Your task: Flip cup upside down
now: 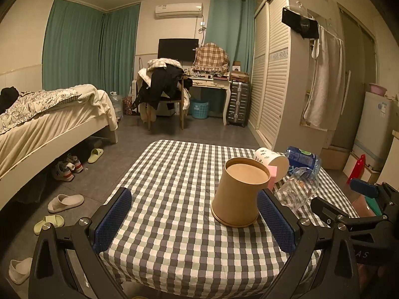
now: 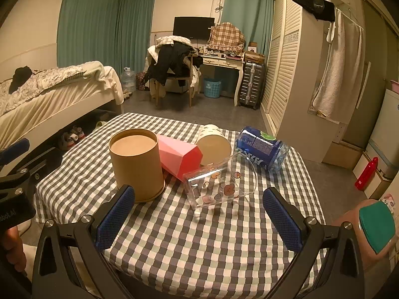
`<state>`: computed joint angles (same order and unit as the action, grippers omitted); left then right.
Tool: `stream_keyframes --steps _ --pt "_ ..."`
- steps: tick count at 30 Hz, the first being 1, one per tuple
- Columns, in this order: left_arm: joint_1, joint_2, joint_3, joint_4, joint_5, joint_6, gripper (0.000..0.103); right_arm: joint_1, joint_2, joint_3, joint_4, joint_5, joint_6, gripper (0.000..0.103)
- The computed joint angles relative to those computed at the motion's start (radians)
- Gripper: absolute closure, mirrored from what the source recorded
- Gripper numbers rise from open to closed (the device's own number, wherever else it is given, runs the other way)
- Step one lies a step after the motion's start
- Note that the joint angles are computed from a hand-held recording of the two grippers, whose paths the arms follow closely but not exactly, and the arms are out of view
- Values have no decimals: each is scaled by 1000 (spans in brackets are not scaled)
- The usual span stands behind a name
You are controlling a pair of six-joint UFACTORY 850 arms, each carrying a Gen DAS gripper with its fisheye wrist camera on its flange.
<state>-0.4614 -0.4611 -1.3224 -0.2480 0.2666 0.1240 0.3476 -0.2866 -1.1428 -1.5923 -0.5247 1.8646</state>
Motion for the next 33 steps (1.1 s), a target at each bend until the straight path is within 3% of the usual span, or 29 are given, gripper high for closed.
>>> stream_keyframes --steps 33 --pt "1 2 4 -1 -3 0 0 -2 -8 5 -5 0 5 0"
